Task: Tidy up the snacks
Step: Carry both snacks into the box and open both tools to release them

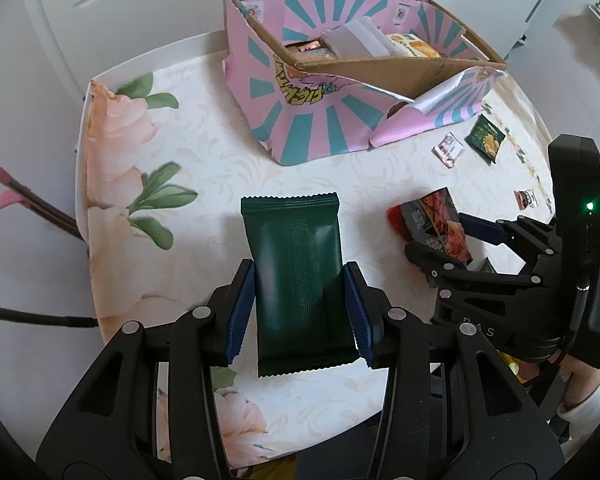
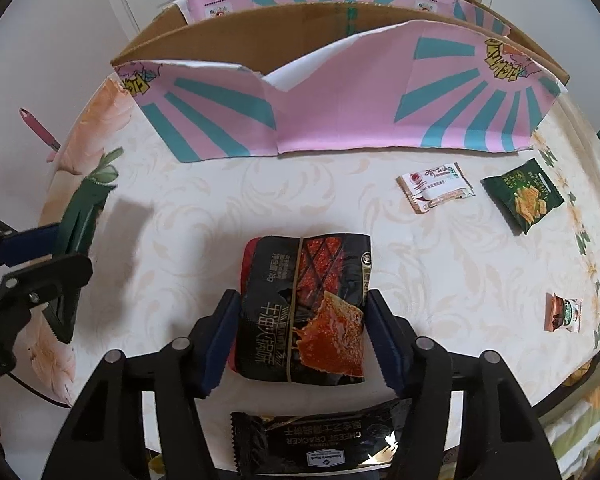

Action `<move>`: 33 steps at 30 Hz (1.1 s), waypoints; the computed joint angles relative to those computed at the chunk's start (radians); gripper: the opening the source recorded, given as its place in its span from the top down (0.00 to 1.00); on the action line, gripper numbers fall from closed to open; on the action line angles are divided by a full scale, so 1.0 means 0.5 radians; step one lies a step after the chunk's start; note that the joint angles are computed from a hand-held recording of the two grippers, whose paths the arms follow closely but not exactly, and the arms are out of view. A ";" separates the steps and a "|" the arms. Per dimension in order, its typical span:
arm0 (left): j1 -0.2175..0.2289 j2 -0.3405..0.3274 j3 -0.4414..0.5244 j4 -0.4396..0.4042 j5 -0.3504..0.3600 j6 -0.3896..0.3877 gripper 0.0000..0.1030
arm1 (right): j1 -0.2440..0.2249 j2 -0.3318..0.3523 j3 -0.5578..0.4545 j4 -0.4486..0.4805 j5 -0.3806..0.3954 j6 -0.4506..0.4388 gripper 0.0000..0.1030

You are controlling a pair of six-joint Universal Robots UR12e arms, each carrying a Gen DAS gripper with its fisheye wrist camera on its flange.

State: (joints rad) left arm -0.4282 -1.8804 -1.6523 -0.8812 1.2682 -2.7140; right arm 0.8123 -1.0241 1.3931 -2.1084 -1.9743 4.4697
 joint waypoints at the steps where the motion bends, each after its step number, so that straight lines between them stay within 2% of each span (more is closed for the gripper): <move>1: 0.000 0.002 -0.002 0.003 -0.002 -0.001 0.61 | 0.000 -0.002 0.006 -0.008 -0.002 0.002 0.44; 10: 0.002 0.036 0.003 0.028 -0.049 -0.012 0.61 | -0.002 -0.104 0.130 -0.150 -0.028 0.048 0.44; 19: 0.002 0.076 0.075 0.120 -0.178 -0.134 0.61 | 0.016 -0.263 0.187 -0.157 -0.157 0.059 0.44; 21: -0.003 0.067 0.109 0.151 -0.199 -0.182 0.61 | 0.024 -0.265 0.113 -0.097 -0.204 0.050 0.44; 25: -0.037 0.022 0.201 0.230 -0.192 -0.323 0.61 | 0.004 -0.315 0.116 -0.138 -0.292 -0.043 0.44; 29: -0.089 -0.042 0.300 0.315 -0.130 -0.494 0.61 | -0.038 -0.385 0.166 -0.245 -0.365 -0.211 0.44; 33: -0.154 -0.141 0.445 0.318 -0.044 -0.663 0.61 | -0.112 -0.457 0.258 -0.407 -0.338 -0.419 0.44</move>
State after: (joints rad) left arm -0.5053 -1.9506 -1.4298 -0.7222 1.2462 -3.0453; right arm 0.7561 -1.2525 1.5222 -2.3121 -2.1431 4.2602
